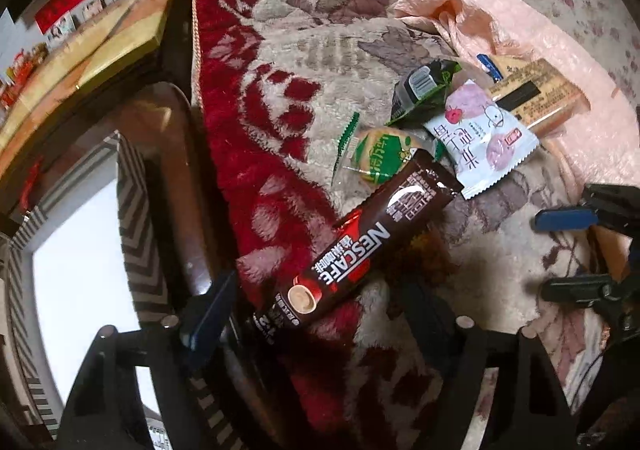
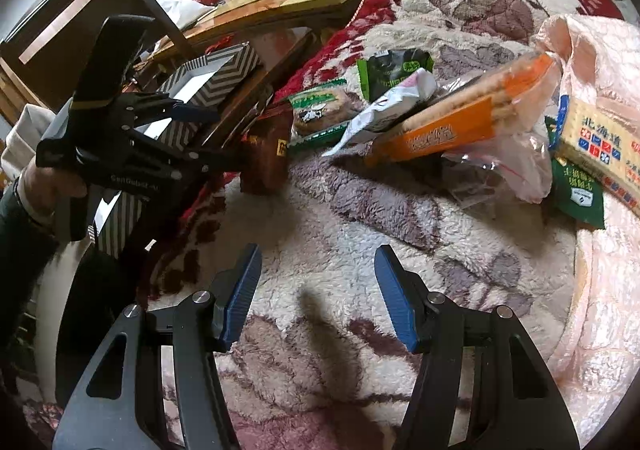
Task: Organize snacks
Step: 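Move the right tool back over the snack pile toward the red packet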
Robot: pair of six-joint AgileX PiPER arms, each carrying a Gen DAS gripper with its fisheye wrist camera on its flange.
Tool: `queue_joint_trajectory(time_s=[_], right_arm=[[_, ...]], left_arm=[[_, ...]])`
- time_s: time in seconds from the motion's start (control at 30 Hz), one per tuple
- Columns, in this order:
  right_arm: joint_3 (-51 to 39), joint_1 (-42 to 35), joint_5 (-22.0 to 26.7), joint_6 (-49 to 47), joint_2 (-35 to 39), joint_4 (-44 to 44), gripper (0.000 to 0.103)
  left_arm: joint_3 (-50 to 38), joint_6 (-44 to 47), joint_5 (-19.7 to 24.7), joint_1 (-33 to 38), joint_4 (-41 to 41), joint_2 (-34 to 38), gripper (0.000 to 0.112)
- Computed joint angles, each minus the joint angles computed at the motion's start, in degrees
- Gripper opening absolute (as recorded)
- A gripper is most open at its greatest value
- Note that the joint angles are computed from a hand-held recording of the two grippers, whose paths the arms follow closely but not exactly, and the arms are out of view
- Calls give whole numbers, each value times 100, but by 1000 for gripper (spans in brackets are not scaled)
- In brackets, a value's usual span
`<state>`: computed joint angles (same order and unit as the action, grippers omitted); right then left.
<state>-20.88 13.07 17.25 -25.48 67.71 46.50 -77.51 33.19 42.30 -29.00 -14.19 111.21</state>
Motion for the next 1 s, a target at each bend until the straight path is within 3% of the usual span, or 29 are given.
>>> queue_joint_trajectory(time_s=[0.13,0.33,0.4,0.5,0.8,1.0], right_arm=[[7,-18,4,-245,99,237,59],[42,-59,42,-402,74,400,59],[37,-53,48,-347,62,304,59],[54,-69,52,-511,53,414,59],[-26,62,36,-359,54,263,59],[-293,315,-88,213,47,-122,59]], left_arm=[[-254,537,431,43,-116,149,77],[-732,639,852,-12,183,417,75],[-806,636,960,-82,353,504,44],[-772,525,891,-163,532,590,38],[-513,327,804,-9,-110,279,12],[453,-24,264,82,-513,-401,12]])
